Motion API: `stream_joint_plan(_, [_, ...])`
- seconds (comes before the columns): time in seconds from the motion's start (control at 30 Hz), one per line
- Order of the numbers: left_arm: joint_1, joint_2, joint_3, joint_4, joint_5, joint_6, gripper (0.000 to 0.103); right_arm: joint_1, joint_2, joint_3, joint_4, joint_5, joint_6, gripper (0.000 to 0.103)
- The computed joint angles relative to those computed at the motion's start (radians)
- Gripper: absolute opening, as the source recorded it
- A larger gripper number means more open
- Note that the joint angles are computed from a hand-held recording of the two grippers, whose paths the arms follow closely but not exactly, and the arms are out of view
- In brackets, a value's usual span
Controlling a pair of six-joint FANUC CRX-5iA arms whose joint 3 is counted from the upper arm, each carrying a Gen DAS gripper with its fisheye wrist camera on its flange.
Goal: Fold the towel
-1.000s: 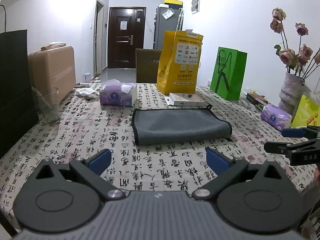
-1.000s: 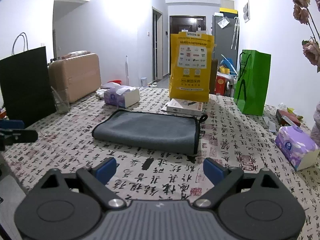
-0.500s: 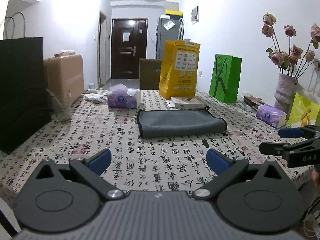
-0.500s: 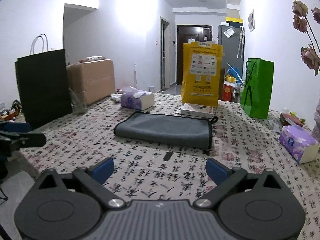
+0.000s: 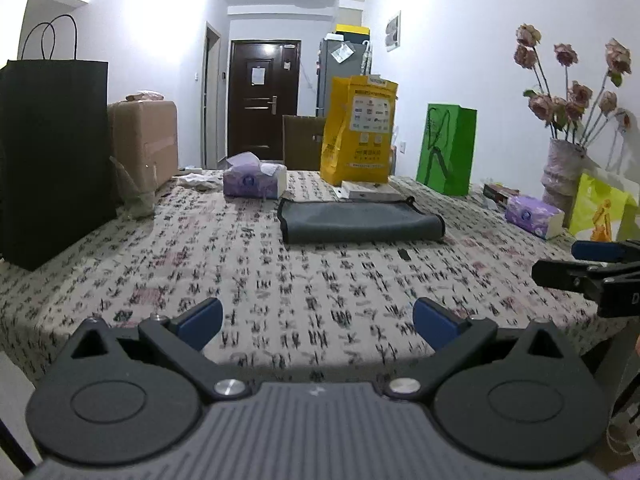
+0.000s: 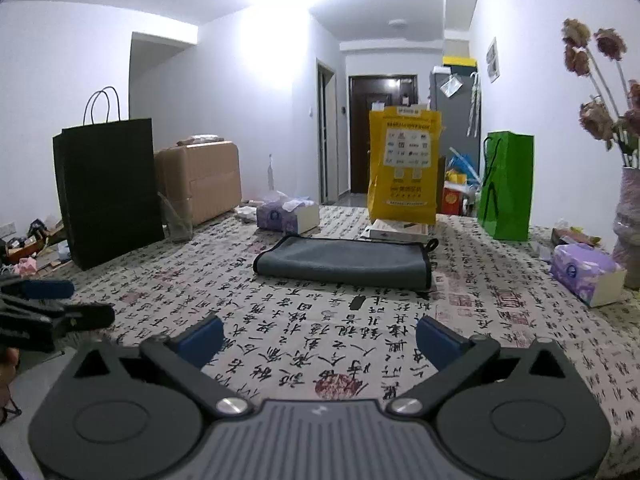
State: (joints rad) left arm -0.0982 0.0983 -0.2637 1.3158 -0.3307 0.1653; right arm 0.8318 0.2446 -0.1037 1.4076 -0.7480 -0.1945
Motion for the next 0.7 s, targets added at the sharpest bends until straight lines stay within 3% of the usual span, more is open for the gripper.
stream_joint_plan(0.23, [0.000,-0.032,-0.061,0.013,0.025,-0.048,0.103,0.036,-0.001,-0.035,0.021,-0.019,-0.083,0.103])
stream_joint_plan(0.6, [-0.016,-0.089,-0.148,0.177,0.052,-0.186,0.103,0.109,-0.013,-0.064,-0.044,-0.057,-0.079,0.103])
stream_joint_plan(0.7, [0.005,-0.095,-0.156,0.131,0.024,-0.156,0.103,0.130,-0.020,-0.070,-0.056,-0.088,-0.081,0.103])
